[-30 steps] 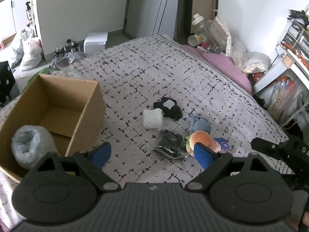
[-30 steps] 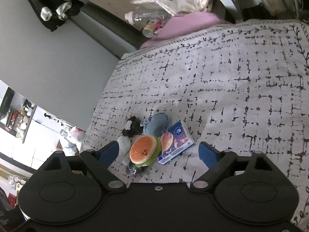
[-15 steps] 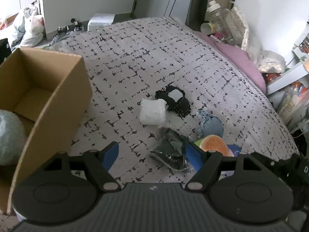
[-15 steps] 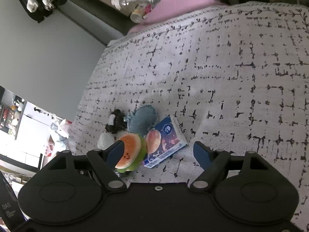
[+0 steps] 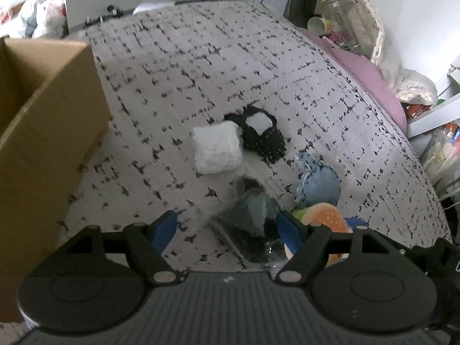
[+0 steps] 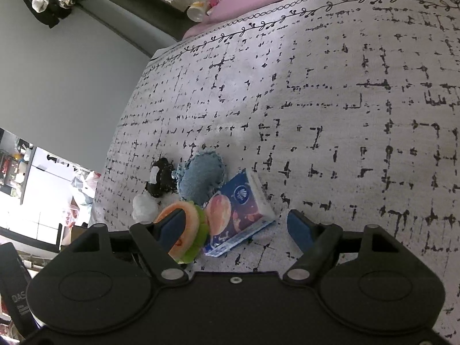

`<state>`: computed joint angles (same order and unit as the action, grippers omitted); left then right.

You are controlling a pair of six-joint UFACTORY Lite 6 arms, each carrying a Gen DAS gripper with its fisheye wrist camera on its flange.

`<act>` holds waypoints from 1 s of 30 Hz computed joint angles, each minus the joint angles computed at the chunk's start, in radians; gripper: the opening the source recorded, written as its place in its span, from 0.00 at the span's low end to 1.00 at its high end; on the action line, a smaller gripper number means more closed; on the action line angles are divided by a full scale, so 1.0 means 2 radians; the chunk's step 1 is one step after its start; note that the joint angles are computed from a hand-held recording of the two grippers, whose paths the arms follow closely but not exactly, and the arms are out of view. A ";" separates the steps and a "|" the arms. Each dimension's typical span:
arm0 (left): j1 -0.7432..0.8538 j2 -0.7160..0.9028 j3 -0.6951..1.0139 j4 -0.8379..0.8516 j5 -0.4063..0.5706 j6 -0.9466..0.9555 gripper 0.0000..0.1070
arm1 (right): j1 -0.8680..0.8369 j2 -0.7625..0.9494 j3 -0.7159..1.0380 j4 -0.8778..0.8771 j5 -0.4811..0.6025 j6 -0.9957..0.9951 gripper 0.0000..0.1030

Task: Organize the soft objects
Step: 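Close left tool on clear plastic bag while right tool grasps blue tissue pack, then lift bag with left tool toward box while right tool lifts tissue pack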

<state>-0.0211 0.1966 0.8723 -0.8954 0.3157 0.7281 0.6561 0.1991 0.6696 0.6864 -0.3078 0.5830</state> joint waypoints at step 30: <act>0.062 -0.170 -0.047 0.062 0.069 -0.032 0.24 | 0.042 -0.084 -0.046 0.228 -0.037 -0.206 0.20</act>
